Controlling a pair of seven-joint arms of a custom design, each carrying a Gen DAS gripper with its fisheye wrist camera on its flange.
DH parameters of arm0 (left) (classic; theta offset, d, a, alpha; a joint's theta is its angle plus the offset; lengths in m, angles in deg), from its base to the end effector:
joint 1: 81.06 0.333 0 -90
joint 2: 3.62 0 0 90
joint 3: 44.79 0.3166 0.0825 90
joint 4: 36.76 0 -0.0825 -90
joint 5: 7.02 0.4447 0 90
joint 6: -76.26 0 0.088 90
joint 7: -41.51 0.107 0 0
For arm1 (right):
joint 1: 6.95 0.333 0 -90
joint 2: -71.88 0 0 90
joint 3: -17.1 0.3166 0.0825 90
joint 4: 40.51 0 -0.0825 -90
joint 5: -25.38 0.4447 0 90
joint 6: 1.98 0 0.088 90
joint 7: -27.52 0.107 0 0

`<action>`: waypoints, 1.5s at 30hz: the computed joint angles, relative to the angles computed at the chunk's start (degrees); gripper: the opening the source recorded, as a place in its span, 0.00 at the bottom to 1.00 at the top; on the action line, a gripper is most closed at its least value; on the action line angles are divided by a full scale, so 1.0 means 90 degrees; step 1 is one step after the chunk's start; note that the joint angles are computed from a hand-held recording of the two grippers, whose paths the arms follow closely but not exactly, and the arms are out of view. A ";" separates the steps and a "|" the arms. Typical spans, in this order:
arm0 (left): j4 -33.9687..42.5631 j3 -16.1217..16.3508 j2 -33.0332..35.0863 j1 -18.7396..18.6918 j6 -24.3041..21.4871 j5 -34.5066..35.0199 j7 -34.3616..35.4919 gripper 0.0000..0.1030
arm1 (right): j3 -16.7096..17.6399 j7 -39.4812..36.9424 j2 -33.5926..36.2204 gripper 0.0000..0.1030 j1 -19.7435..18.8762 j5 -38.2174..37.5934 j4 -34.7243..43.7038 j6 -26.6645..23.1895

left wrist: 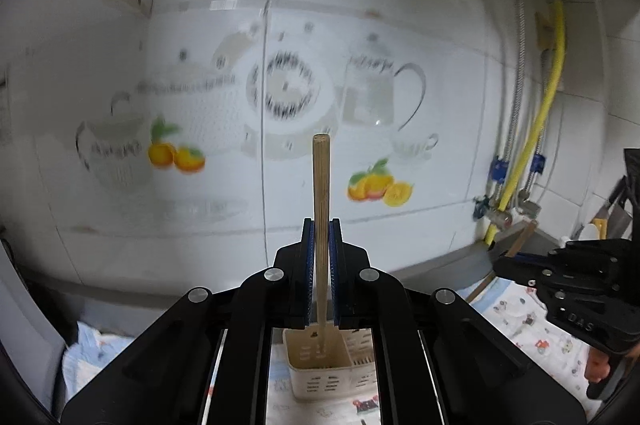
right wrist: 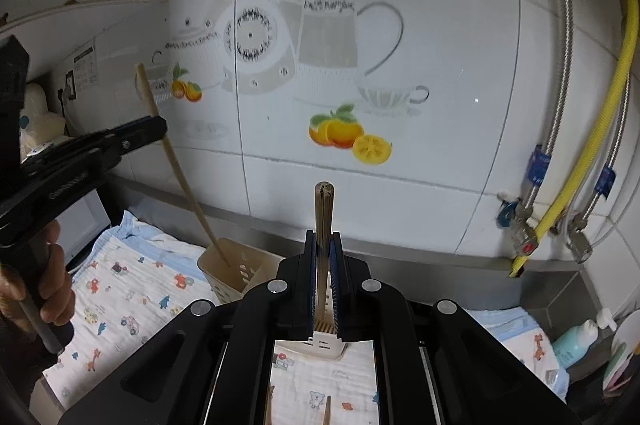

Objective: Organize utensils
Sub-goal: 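Lift the chopstick with the right tool and carry it over the holder, then open the right tool to drop the chopstick into the holder, then move the right tool back down to the chopsticks on the cloth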

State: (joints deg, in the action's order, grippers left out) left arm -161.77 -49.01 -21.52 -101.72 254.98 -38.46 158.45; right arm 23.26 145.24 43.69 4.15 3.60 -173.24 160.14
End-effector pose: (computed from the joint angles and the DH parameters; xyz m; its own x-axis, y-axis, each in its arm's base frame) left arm 0.5212 -0.1981 0.6459 -0.4045 -0.9128 0.0555 -0.3082 0.0790 -0.9480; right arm 0.4808 0.1782 0.6301 0.1284 -0.9917 0.0063 -0.5056 -0.0710 -0.8598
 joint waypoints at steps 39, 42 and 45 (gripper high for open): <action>-0.2114 0.0087 -0.2236 0.0313 -0.1298 0.0080 -0.0318 0.20 | 0.0461 0.0814 -0.2469 0.17 0.0233 -0.0161 -0.2050 -0.0599; -0.2789 0.0044 -0.2871 0.0354 -0.1400 0.0261 -0.0320 0.20 | 0.0541 0.1011 -0.2992 0.17 0.0419 -0.0055 -0.2541 -0.0744; -0.3385 0.0016 -0.3449 0.0400 -0.1540 0.0401 -0.0379 0.20 | 0.0764 0.1300 -0.3468 0.17 0.0502 -0.0082 -0.2981 -0.0982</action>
